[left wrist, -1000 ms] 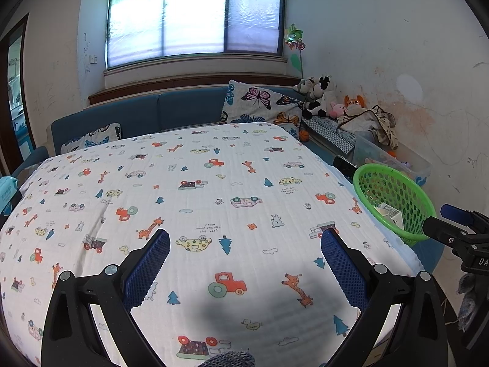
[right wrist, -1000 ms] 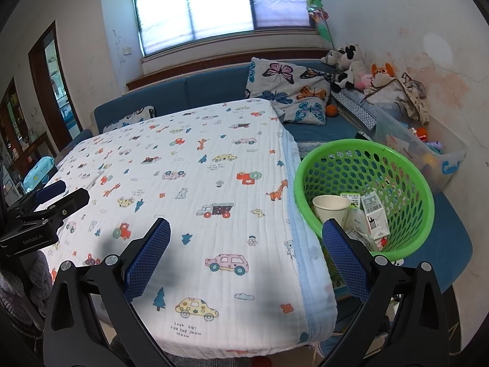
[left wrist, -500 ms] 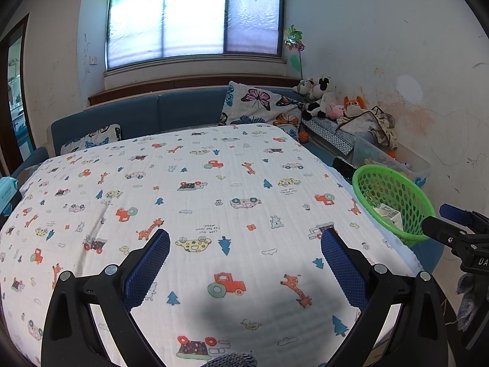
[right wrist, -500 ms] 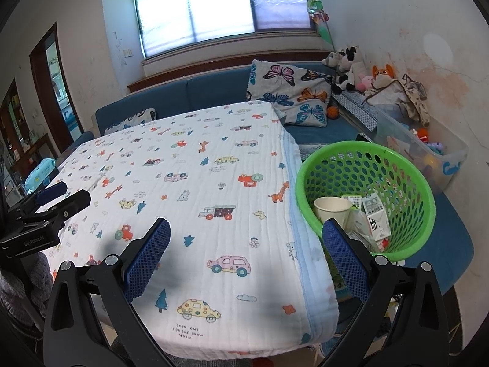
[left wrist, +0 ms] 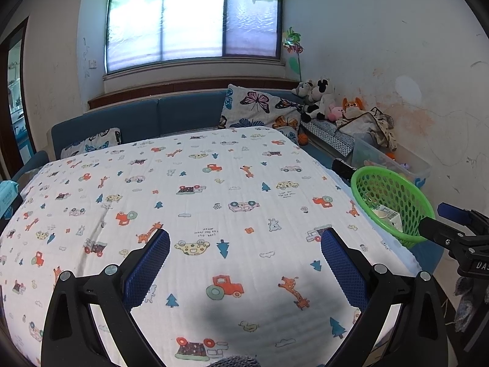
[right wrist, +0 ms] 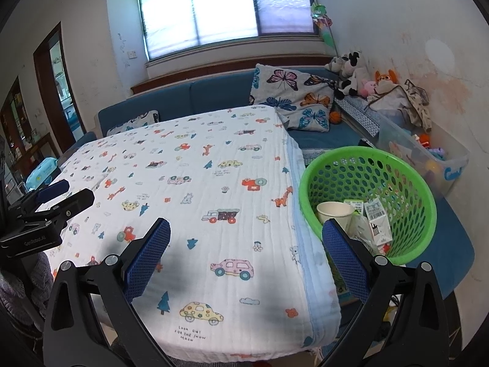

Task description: Collect trash

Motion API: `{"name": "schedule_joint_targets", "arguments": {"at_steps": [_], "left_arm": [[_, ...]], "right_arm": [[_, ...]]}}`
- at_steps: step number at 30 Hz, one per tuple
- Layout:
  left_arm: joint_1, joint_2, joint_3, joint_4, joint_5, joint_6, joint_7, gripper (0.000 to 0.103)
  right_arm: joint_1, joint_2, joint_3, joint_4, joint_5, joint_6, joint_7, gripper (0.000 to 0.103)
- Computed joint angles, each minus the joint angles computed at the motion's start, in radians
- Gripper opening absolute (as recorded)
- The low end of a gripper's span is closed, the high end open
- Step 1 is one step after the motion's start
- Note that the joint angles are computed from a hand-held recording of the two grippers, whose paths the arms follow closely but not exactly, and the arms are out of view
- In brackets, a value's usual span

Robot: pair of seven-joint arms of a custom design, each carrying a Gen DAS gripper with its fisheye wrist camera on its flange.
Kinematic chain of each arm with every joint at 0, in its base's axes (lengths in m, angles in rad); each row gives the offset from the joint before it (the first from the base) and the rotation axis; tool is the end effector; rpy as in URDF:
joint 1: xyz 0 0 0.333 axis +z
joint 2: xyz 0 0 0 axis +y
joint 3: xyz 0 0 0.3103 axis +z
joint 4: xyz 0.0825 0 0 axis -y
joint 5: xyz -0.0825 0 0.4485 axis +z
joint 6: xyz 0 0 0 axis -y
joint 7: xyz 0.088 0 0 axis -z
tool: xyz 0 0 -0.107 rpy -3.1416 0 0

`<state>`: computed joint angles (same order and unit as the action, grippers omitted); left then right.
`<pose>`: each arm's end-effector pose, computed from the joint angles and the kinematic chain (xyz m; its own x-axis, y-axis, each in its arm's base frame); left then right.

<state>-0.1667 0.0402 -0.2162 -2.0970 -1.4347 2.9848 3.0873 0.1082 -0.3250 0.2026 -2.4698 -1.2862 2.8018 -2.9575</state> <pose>0.6046 -0.1677 0.4126 -0.5295 -0.8479 0.0244 -0.4739 0.2718 -0.8376 0.4794 0.2016 0.4133 -0.2390 -0.9622 -0.1307 -0.5355 0.2429 -0.8088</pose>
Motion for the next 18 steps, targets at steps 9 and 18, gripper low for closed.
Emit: {"name": "schedule_joint_targets", "arguments": {"at_steps": [9,18], "left_arm": [[-0.003,-0.001,-0.001,0.005,-0.044,0.007,0.049,0.096],[-0.003,-0.004,0.002,0.004,-0.065,0.009,0.073,0.096]], "right_arm": [[-0.003,-0.005,0.001,-0.005,-0.020,0.007,0.017,0.099],[0.007,0.008,-0.005,0.005,-0.058,0.004,0.051,0.099]]}}
